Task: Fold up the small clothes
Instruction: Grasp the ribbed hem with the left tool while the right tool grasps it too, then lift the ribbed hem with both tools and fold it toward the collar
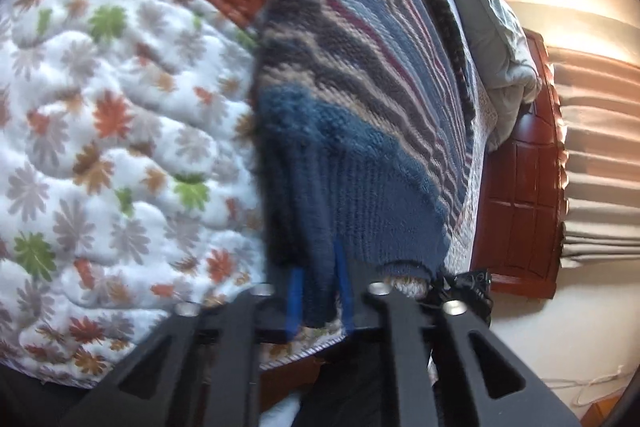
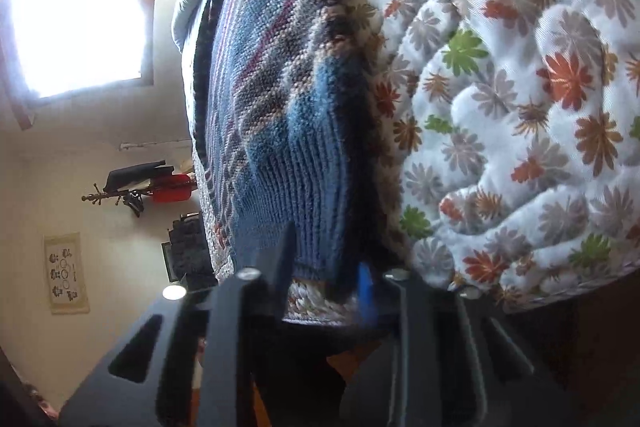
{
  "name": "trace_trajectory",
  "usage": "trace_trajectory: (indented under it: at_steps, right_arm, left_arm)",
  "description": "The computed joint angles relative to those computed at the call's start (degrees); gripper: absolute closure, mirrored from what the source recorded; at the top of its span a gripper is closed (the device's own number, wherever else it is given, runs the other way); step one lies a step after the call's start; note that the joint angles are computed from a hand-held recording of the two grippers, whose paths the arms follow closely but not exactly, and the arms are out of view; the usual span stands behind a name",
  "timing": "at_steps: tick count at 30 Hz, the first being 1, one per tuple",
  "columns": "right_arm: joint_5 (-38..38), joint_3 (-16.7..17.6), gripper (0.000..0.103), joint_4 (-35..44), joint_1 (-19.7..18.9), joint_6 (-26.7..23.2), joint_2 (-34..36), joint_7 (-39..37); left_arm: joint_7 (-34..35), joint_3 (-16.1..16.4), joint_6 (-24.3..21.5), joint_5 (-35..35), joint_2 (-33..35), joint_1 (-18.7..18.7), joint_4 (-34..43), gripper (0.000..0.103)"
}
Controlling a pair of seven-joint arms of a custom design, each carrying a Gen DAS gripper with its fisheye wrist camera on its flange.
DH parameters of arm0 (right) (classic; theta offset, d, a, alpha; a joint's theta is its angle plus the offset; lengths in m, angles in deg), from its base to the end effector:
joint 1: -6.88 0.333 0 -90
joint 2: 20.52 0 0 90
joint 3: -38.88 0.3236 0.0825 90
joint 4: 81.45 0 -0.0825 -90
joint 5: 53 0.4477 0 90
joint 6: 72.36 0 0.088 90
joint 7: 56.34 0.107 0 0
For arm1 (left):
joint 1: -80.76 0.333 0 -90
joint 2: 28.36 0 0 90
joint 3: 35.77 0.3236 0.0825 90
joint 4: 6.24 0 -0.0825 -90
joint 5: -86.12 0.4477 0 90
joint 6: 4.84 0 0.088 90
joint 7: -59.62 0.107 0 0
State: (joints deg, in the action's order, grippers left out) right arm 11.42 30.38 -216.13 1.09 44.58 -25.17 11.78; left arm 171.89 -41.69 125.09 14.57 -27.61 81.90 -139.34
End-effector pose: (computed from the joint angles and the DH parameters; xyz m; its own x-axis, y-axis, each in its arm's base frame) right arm 0.5295 -0.0830 0.3376 -0.3643 -0.4680 -0.8051 -0.8831 0.4480 0.1392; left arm 0.5554 -0.0708 0.3047 0.3004 -0.5495 0.7796 -0.9249 -0.3676 0.0973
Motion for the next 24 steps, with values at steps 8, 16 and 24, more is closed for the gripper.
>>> trace_trajectory:
  at_steps: [8, 16, 24]
  right_arm:
    - [1.82, -0.01, 0.095, 0.74, 0.37, 0.43, -1.36, -2.48]
    - [4.09, -0.49, 0.095, 4.62, 1.31, -0.75, -3.34, -5.58]
    - [3.55, -0.26, 0.095, 14.98, 1.80, -1.32, -0.31, -7.35]
  left_arm:
    - [5.71, 0.65, 2.10, -7.96, -3.21, -0.06, -3.09, 0.095]
    - [11.34, 2.74, 2.24, -15.69, -9.61, -1.06, -4.53, 0.095]
    - [15.14, 3.59, 3.16, -17.76, -10.81, -2.22, 2.11, 0.095]
